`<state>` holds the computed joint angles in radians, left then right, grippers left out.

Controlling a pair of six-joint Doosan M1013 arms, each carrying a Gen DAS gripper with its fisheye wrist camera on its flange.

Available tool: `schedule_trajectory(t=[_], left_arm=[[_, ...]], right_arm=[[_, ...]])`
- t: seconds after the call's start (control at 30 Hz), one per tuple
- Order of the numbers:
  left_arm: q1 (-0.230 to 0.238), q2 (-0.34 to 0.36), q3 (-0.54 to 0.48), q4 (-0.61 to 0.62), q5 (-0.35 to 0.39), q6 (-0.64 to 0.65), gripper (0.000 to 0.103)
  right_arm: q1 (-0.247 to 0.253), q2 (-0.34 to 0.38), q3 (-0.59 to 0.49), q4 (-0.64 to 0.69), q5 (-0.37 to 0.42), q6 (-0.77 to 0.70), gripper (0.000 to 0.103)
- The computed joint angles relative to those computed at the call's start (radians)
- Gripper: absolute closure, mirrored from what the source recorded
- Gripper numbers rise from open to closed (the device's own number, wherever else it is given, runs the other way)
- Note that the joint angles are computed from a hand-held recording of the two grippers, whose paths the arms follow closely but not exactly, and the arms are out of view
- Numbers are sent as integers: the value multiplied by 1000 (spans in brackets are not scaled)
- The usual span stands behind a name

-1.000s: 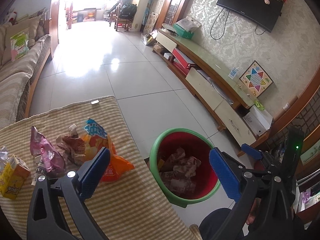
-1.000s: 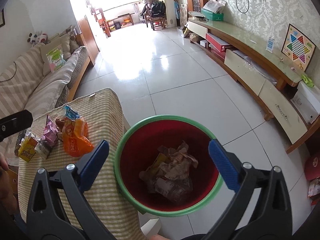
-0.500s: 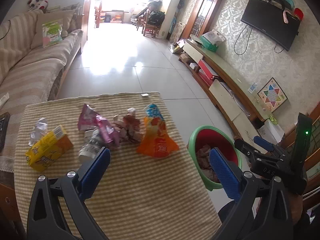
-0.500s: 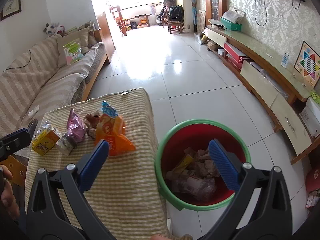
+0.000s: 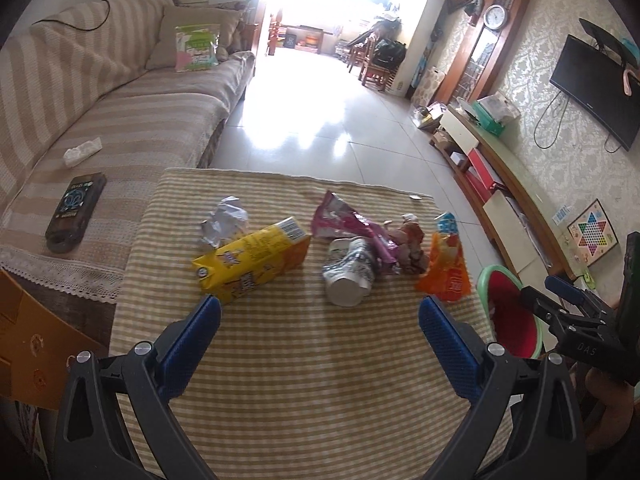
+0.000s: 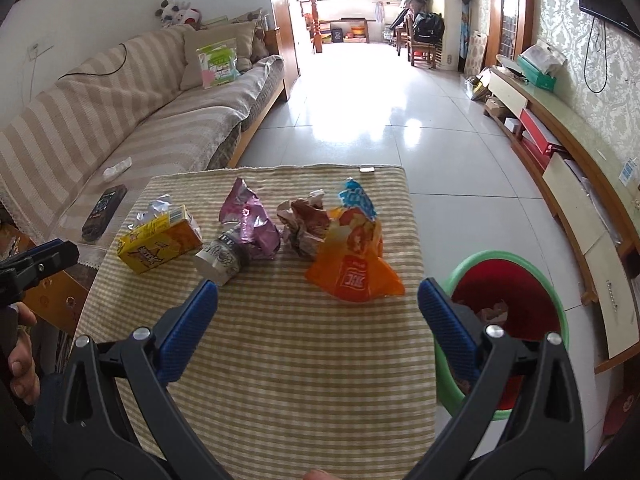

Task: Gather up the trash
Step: 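Move both grippers back over the trash on the table, then grasp the yellow snack box with the left gripper while the right grasps the orange chip bag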

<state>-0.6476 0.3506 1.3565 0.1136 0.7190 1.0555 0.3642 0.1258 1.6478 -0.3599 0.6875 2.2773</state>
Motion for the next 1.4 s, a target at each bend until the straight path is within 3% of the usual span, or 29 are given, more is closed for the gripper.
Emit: schedule_trajectory(t=[0.33, 0.9, 1.13, 1.4], left_arm=[[41, 52, -33, -5, 73, 78, 8], [80, 204, -186, -26, 262, 238, 8], [95, 237, -208, -86, 273, 289, 8], [72, 240, -206, -39, 253, 287, 10]], right_arm=[[17, 71, -51, -24, 50, 6, 5], [-33, 142, -76, 49, 55, -33, 5], [-56, 176, -91, 80, 54, -59, 5], [-87, 208, -102, 106, 42, -60, 5]])
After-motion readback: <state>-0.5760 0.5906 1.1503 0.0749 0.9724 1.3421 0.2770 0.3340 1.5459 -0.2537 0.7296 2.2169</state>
